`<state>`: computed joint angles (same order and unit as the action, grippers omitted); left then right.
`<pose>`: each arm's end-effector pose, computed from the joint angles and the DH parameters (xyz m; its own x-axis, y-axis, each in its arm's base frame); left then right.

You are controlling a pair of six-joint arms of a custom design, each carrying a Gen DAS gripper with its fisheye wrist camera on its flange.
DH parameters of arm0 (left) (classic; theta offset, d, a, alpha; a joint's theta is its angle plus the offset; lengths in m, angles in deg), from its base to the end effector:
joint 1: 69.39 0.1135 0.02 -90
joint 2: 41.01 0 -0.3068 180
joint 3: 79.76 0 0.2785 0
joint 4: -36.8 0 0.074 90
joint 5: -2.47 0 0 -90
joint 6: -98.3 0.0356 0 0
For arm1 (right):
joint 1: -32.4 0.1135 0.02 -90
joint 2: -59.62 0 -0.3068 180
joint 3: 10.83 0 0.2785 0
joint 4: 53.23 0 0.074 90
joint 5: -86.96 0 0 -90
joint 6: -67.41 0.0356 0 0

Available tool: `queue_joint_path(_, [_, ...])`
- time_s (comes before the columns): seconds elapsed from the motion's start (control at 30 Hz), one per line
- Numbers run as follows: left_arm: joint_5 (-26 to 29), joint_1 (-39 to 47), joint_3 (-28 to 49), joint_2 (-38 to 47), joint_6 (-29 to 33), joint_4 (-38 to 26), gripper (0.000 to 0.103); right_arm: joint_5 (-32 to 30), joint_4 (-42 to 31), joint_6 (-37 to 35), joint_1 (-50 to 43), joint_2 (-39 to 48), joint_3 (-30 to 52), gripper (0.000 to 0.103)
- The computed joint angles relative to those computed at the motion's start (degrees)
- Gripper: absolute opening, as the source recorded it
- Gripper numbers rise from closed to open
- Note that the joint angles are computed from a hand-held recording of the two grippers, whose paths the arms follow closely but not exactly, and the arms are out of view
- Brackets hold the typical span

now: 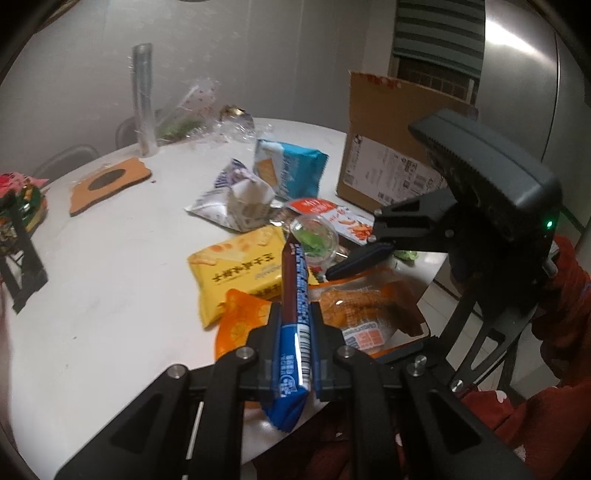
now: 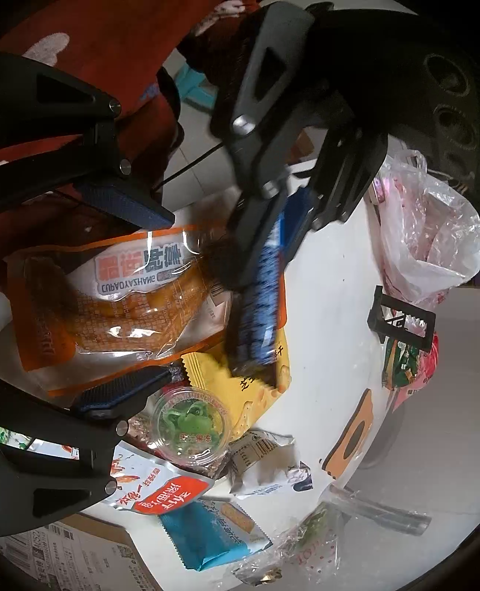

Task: Organize snacks
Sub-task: 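Close the left tool on the chocolate bar while the right tool grips the orange pouch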

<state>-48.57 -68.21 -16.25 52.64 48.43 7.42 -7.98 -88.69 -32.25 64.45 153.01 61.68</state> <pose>0.3323 -0.0155 0.1922 -0.4636 0.4917 -0.7371 0.7869 0.6109 -0.0874 0.3027 0.1931 0.2294 -0.6000 -0.5729 -0.5584 -0.6795 0.7334 -0.0223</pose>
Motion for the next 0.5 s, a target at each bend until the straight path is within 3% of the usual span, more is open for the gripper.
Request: queue_joint_path(0.5, [3.2, 5.1, -1.3, -1.3, -1.3, 1.6, 0.011, 1.8, -3.5, -0.6, 1.7, 2.9, 3.9, 0.074])
